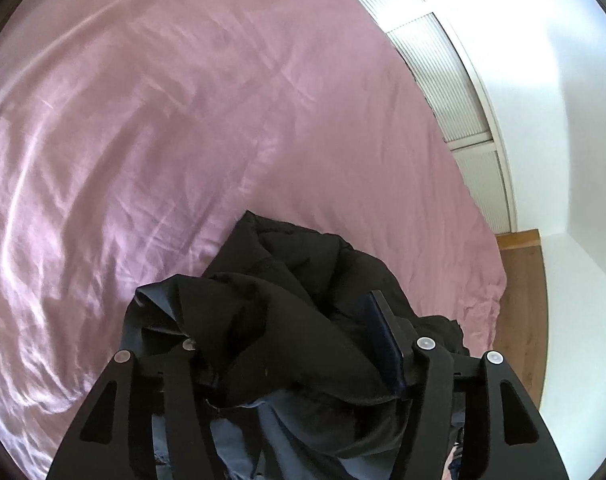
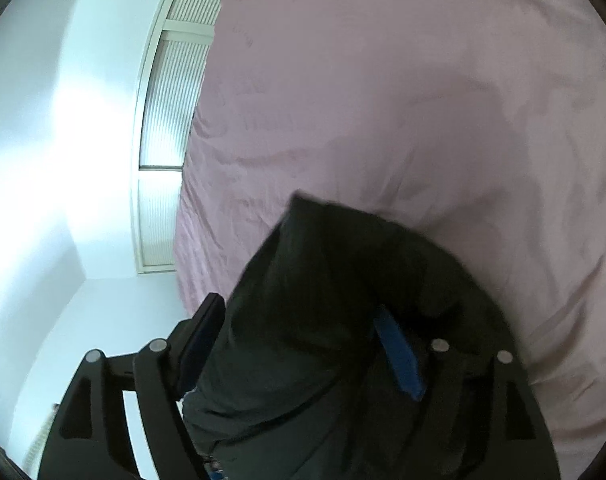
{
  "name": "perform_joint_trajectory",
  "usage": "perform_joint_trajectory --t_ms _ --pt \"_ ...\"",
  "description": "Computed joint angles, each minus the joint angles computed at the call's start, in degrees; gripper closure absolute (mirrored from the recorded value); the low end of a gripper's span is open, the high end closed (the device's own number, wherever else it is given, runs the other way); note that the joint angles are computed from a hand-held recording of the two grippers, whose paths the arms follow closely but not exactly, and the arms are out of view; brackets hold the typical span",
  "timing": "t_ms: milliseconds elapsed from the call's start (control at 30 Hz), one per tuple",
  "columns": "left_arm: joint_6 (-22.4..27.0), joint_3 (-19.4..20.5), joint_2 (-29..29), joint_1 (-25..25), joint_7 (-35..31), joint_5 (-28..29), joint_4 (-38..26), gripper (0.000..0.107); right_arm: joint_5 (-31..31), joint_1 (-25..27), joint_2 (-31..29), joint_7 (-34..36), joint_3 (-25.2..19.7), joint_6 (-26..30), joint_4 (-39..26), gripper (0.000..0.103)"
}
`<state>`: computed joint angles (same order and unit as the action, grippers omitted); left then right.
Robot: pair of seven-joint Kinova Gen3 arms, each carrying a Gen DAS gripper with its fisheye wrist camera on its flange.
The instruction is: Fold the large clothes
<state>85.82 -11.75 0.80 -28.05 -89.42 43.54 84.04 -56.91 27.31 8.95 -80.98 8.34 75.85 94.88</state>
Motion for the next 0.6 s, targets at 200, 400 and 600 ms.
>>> perform_joint_trajectory --t_ms 200,400,600 --pt "0.9 -0.9 -0.8 -0.8 1.0 2.0 -1.7 0.042 5.1 -1.4 -2.7 -0.1 0.1 -0.6 -4.7 0.026" --pt "2.6 -2.5 -1.6 -2.1 2.6 4.2 -2.9 0.04 10.9 -5.1 -8.0 3.0 0.4 0.5 -8.8 0.026" --pt "3.9 -4.6 -2.4 -4.6 2.8 7.3 -3.5 0.031 15.5 -10.4 -12.4 5.9 0.8 1.8 -10.5 0.026"
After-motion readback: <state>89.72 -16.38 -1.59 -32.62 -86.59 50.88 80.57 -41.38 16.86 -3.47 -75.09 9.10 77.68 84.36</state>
